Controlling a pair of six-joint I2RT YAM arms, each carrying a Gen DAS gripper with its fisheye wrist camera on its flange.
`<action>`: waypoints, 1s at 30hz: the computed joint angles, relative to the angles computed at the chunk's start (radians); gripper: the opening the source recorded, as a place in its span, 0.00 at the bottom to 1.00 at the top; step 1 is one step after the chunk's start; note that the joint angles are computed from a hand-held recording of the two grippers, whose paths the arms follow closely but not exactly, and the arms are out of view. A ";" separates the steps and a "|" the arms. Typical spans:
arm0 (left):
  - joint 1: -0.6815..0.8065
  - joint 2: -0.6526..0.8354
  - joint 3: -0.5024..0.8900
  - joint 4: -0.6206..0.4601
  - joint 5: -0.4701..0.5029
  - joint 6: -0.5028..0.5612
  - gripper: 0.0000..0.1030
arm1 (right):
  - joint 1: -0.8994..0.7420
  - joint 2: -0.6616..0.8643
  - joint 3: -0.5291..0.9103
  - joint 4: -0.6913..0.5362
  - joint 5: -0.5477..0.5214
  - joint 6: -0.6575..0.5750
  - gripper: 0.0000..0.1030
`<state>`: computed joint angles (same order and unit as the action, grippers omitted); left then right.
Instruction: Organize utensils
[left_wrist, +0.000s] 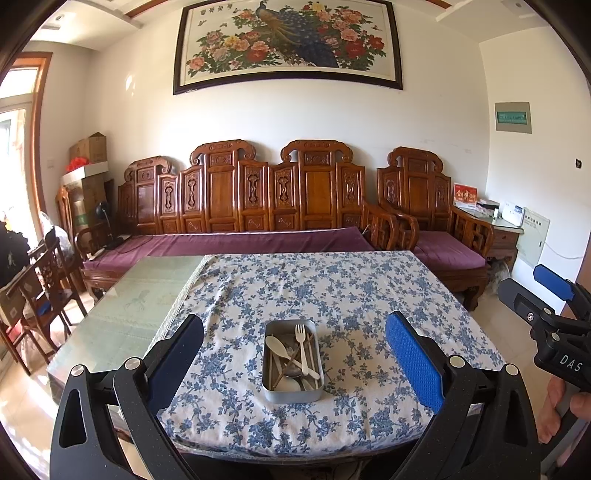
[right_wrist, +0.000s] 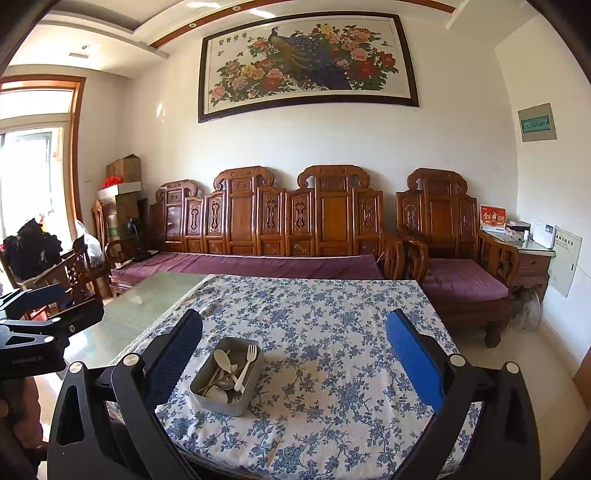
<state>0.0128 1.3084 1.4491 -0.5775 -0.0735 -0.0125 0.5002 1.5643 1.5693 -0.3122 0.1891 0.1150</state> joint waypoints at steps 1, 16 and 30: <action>0.000 0.000 -0.001 0.002 -0.001 0.000 0.92 | 0.000 0.000 0.000 0.000 0.000 0.000 0.97; -0.004 -0.005 -0.002 0.010 -0.007 0.000 0.92 | 0.008 0.005 -0.005 0.009 0.012 0.003 0.97; -0.012 -0.009 -0.006 0.011 -0.022 0.001 0.92 | 0.011 -0.002 -0.027 0.025 0.011 0.007 0.97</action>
